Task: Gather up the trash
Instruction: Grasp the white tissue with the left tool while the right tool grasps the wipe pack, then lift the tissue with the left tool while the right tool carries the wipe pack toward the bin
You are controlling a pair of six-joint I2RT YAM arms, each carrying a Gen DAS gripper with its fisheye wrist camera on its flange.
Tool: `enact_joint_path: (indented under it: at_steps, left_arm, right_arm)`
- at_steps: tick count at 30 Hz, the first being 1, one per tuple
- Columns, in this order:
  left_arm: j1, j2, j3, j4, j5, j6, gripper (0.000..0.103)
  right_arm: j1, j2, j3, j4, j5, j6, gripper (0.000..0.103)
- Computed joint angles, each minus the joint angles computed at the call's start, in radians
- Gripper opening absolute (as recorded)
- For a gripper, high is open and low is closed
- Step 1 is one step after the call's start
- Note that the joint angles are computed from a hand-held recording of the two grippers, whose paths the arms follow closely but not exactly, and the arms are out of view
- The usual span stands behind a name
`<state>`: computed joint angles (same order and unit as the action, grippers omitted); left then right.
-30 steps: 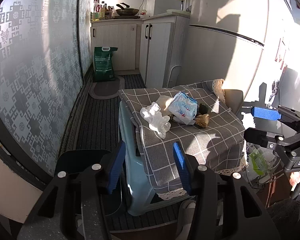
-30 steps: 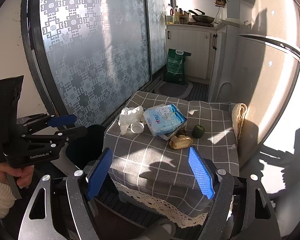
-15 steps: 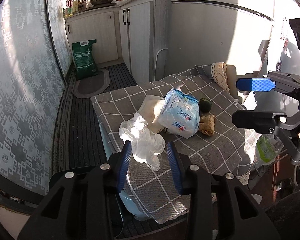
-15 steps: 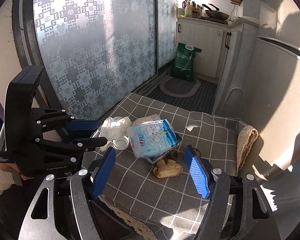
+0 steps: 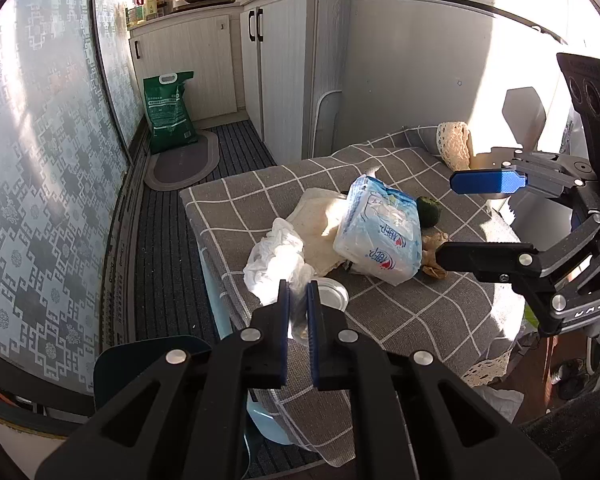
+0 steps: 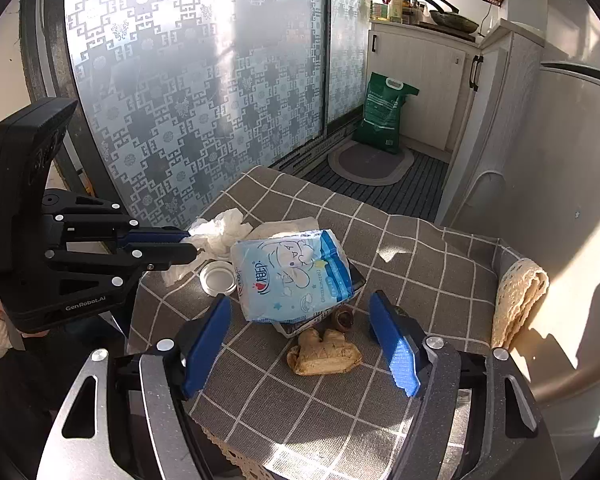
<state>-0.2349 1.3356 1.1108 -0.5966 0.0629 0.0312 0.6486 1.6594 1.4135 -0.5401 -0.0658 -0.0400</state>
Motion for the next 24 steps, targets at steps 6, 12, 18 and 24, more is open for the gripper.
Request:
enact_joint_path:
  at_steps: [6, 12, 18, 24]
  left_arm:
    - [0.034, -0.079, -0.006, -0.020, 0.055, -0.022, 0.009]
    - [0.113, -0.136, -0.012, -0.045, 0.140, -0.016, 0.009]
    - [0.172, -0.168, -0.009, -0.071, 0.195, 0.004, 0.009]
    - [0.207, -0.197, -0.013, -0.092, 0.230, 0.023, 0.009]
  right_arm:
    - [0.003, 0.066, 0.041, 0.040, -0.034, -0.025, 0.090]
    - [0.007, 0.150, 0.106, 0.025, -0.043, -0.044, 0.090]
    - [0.021, 0.213, 0.162, 0.003, 0.008, -0.055, 0.087]
    - [-0.007, 0.224, 0.163, 0.012, -0.027, -0.024, 0.086]
